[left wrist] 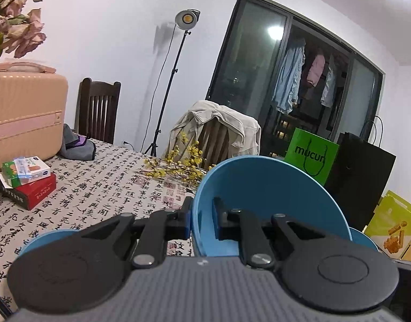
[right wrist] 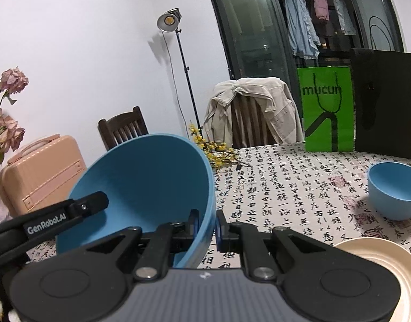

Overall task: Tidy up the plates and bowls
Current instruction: 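Carry the held blue bowls with both tools toward the pink suitcase, then lower the held blue bowls toward the table beside the vase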

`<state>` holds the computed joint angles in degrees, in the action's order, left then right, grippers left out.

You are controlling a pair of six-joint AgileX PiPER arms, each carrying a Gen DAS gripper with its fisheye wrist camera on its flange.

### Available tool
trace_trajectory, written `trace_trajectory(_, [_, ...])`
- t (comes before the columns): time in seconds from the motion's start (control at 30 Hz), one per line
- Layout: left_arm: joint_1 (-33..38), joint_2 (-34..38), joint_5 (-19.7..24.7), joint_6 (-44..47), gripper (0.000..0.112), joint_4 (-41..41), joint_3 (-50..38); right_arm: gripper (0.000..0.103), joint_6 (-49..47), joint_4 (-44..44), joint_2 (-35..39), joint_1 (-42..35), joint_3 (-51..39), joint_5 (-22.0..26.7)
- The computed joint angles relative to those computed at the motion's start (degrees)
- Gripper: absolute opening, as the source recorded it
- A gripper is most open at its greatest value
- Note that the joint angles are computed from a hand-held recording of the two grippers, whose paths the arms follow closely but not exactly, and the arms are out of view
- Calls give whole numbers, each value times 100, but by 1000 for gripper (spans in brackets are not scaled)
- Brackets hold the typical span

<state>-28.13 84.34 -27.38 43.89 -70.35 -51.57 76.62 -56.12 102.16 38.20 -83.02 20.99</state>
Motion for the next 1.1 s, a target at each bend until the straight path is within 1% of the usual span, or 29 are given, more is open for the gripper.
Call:
trace_trajectory(0.33, [195, -195, -93, -304, 15, 290, 288, 12, -410, 365, 271, 181, -390, 52])
trace_trajectory(0.53, [433, -391, 38, -503, 15, 465, 494, 12, -595, 525, 412, 288, -591, 45])
trace_trajectory(0.63, [502, -482, 9, -484, 15, 460, 578, 12, -779, 684, 504, 334, -723, 30])
trace_trajectory(0.77, [603, -589, -41, -511, 15, 484, 704, 12, -1179, 1091, 650, 372, -925, -7])
trace_trajectory(0.93, [803, -694, 34, -602, 15, 549, 854, 12, -1762, 1691, 840, 394, -1195, -22])
trace_trajectory(1.03, [881, -762, -3, -718, 15, 665, 972, 12, -1947, 1885, 935, 431, -1304, -40])
trace_trajectory(1.1, [922, -803, -69, -831, 15, 772, 1058, 12, -2236, 2195, 1011, 438, -1417, -36])
